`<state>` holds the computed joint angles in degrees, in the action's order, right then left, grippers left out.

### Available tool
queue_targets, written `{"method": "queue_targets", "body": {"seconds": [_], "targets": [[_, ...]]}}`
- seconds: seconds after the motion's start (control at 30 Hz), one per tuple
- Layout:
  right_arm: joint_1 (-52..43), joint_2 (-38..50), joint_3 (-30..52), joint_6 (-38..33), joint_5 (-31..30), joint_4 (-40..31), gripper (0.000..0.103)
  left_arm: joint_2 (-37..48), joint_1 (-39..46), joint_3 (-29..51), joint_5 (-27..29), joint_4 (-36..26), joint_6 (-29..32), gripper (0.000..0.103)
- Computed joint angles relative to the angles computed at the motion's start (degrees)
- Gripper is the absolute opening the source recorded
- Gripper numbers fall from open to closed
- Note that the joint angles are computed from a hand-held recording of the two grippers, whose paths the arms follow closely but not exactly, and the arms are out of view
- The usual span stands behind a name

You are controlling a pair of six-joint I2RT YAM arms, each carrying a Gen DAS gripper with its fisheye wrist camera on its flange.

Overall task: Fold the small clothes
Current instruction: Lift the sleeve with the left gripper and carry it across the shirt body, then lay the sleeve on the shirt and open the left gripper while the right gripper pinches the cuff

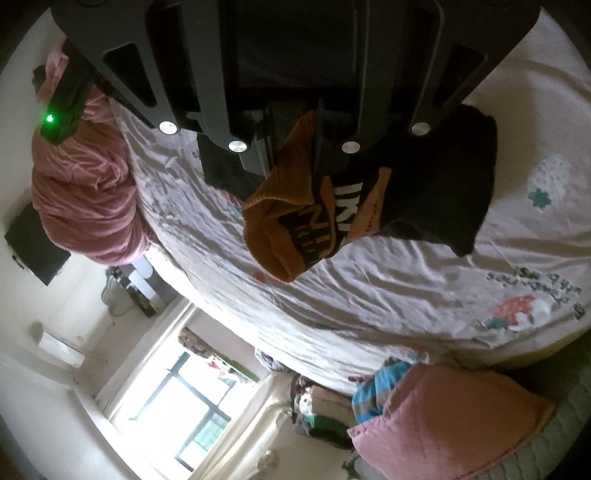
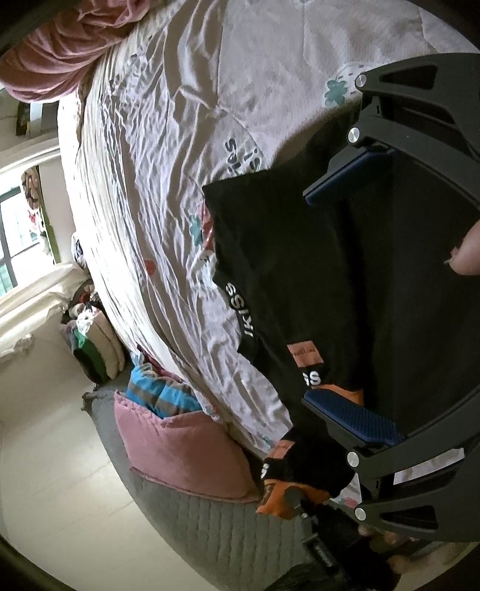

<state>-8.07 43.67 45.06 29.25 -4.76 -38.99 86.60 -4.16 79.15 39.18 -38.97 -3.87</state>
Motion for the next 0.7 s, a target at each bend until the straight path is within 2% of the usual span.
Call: {"method": "queue_targets", "body": {"seconds": [0.53, 0.7], "targets": [[-11.49, -2.58, -2.26, -5.66, -3.52, -1.94, 0.098, 1.73, -10.76, -4.28, -4.91, 3.02, 3.33, 0.009], [-13.93, -2.58, -3.16, -7.57, -4.14, -2.95, 0.099, 1.7, -13.58, -6.55, -6.38, 4.42, 6.32, 0.014]]}}
